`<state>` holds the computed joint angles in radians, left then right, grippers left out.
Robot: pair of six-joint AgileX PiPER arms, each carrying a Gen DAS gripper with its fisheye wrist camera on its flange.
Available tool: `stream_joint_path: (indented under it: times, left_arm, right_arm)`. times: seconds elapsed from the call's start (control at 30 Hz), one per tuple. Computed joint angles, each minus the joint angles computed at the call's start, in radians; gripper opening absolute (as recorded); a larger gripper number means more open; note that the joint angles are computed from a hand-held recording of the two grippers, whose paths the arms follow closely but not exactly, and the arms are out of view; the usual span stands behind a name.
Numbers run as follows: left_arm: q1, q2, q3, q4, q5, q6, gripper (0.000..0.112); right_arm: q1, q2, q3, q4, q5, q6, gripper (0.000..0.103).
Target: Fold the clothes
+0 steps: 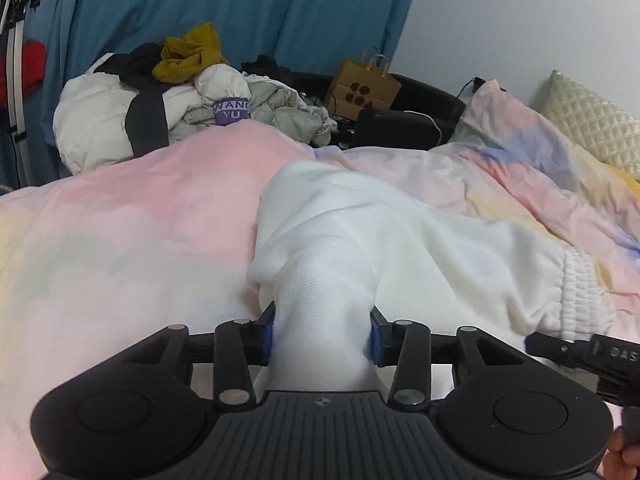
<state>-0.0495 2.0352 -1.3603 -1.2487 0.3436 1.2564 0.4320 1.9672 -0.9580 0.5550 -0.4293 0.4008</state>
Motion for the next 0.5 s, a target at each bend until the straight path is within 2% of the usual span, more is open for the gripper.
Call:
stream_joint_path:
  times: [0.03, 0.1, 0.17, 0.23, 0.3, 0.43, 0.5]
  left_arm:
    - [0.007, -0.027, 0.033, -0.003, 0.006, 0.010, 0.048]
    - [0.015, -0.116, 0.108, 0.085, 0.008, -0.065, 0.050]
    - [0.026, -0.207, 0.172, 0.163, 0.019, -0.126, 0.051]
    - [0.037, -0.307, 0.245, 0.210, 0.020, -0.158, 0.050]
    - [0.052, -0.400, 0.305, 0.230, 0.034, -0.161, 0.051]
    - [0.100, -0.599, 0.396, 0.325, 0.112, -0.243, 0.052]
    - [0.128, -0.698, 0.432, 0.356, 0.159, -0.271, 0.054]
  right_arm:
    - [-0.005, -0.008, 0.010, -0.027, 0.006, 0.037, 0.043]
    - [-0.003, -0.044, 0.021, 0.027, 0.052, 0.009, 0.046]
    - [-0.004, -0.107, 0.025, 0.204, 0.139, -0.166, 0.050]
    - [0.035, -0.179, 0.067, 0.397, 0.142, -0.366, 0.052]
    - [0.088, -0.243, 0.104, 0.597, 0.103, -0.565, 0.055]
    - [0.246, -0.354, 0.126, 0.994, -0.109, -0.965, 0.055]
    - [0.318, -0.430, 0.134, 1.125, -0.179, -1.109, 0.055]
